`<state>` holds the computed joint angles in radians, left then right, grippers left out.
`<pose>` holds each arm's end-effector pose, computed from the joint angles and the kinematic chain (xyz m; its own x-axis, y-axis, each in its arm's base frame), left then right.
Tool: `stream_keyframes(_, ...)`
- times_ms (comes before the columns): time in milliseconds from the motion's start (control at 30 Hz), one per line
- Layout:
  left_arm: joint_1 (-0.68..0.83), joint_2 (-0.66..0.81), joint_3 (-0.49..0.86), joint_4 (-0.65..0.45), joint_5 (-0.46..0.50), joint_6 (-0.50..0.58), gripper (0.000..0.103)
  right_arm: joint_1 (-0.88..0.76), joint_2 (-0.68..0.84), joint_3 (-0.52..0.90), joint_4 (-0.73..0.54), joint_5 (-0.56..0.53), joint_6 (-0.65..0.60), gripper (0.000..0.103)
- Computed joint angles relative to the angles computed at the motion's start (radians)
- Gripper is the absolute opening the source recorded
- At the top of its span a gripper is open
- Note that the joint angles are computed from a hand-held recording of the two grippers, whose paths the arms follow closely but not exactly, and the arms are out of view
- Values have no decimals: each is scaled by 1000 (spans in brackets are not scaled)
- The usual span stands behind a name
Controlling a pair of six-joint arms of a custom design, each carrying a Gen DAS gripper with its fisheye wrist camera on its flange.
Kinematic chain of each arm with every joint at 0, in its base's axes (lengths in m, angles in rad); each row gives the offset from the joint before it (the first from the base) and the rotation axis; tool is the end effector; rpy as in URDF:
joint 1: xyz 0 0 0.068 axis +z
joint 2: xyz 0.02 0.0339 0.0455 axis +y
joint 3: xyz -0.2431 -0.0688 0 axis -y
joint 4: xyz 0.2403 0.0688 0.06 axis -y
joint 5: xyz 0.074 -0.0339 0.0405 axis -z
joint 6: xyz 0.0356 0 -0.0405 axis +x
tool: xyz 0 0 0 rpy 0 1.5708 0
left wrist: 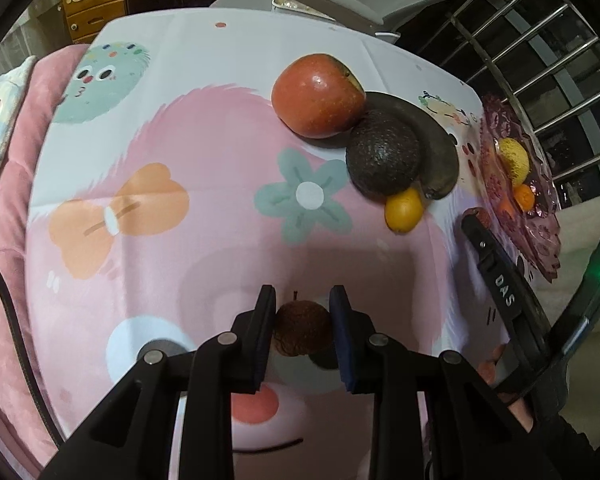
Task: Organize fruits
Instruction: 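Grasp the brown lychee with the left gripper while the right gripper grasps the red strawberry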
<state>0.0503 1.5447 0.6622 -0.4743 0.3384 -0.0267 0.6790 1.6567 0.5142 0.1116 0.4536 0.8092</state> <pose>0.2358 0.0000 0.1039 -0.9762 -0.0744 -0.2036 -0.0031 0.9440 -0.3300 0.2041 0.1447 0.0711 -0.7423 0.2369 -0.6268 0.2145 0.9702 0.1127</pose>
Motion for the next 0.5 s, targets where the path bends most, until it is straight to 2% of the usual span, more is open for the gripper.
stream_keyframes(200, 46, -179, -85, -82, 5, 54, 26, 139, -129, -40, -126, 32, 122, 29)
stream_keyframes(367, 88, -323, -127, -195, 15, 110, 26, 272, -251, -52, -288, 79, 251, 29)
stream_keyframes(500, 107, -431, -136, -299, 27, 140, 26, 345, -345, -50, -404, 95, 293, 29)
